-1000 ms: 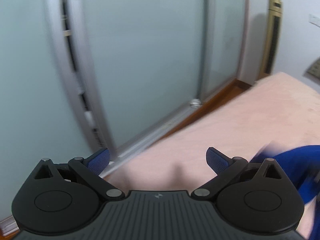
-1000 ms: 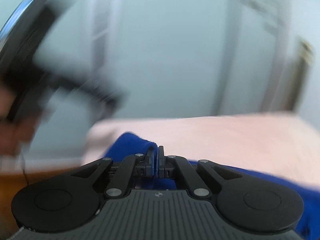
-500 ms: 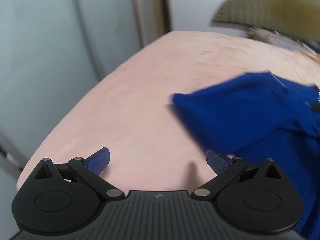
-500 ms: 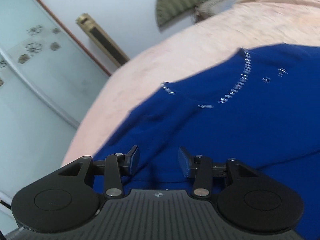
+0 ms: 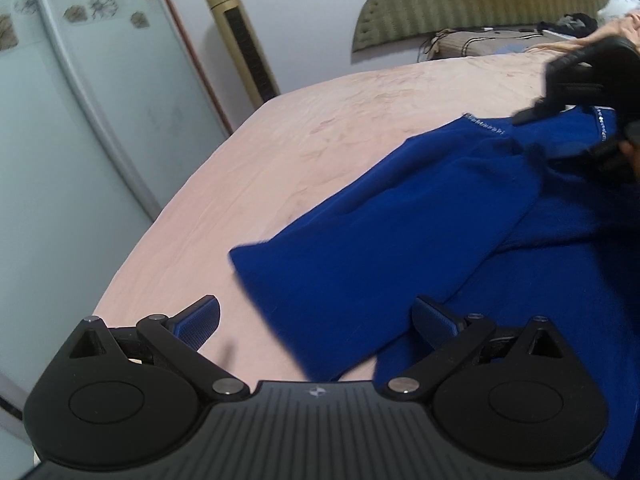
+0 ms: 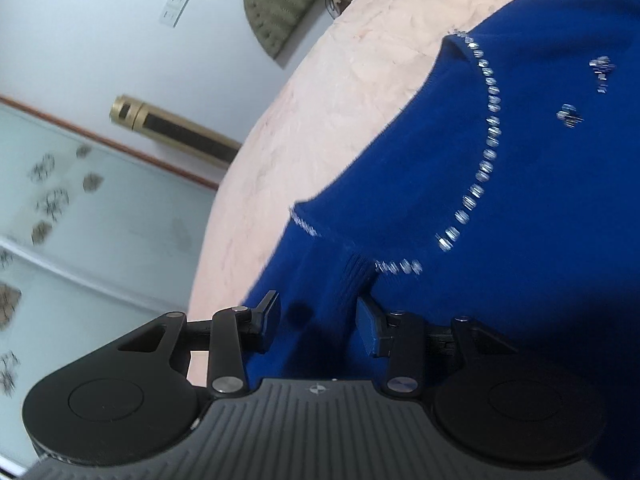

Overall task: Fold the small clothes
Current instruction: 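Lower the sleeve onto the sweater and open the right tool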

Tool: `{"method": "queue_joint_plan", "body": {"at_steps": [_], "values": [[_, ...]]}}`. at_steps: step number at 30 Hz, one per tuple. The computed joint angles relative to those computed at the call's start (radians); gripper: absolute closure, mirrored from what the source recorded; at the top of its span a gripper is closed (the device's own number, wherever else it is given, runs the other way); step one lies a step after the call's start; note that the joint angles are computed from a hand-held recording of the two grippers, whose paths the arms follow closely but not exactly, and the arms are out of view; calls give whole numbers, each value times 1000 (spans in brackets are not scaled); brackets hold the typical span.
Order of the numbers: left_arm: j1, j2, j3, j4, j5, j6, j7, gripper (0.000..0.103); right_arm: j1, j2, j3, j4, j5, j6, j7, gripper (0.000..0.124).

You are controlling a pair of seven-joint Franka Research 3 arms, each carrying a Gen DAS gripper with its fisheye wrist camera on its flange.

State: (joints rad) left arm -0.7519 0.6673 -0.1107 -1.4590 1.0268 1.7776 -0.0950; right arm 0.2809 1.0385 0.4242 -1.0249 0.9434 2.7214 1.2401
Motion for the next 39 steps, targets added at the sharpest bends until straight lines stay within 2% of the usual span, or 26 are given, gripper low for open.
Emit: {"method": "queue_joint_plan", "body": {"at_steps": [2,3,4,5,8,11,14,17,21,29,33,39], "values": [[-4,20,5,27,14,1,18,0,44,47,-44,98,-56,-36,71,104],[-6,36,10,48,21,1,28,0,68,70,-74,149,-95,-56,120,111],[-10,45,16,61,24,-2,35,0,84,85,-91,183,-129,-64,154,111],[-13,63,23,86,26,-11,42,0,82,93,-72,198,-156,-57,151,111],[-22,109,48,156,20,-46,48,0,53,34,-7,121,-111,7,3,112],[-30,133,73,191,20,-84,30,0,-6,-24,89,49,-15,61,-161,112],[-31,115,83,171,16,-114,-21,0,-41,-69,126,5,78,133,-300,112],[-22,90,79,135,10,-145,-74,0,-38,-86,106,3,109,226,-388,112],[-1,97,62,142,-12,-166,-84,0,-56,-66,70,27,114,246,-336,112],[0,102,55,157,-2,-120,-72,0,-190,-100,155,-110,233,353,-485,112],[6,101,58,165,-3,-90,-63,0,-271,-122,221,-189,348,397,-623,112],[27,86,54,156,-25,-21,-51,0,-297,-161,206,-256,502,444,-776,111]]}}
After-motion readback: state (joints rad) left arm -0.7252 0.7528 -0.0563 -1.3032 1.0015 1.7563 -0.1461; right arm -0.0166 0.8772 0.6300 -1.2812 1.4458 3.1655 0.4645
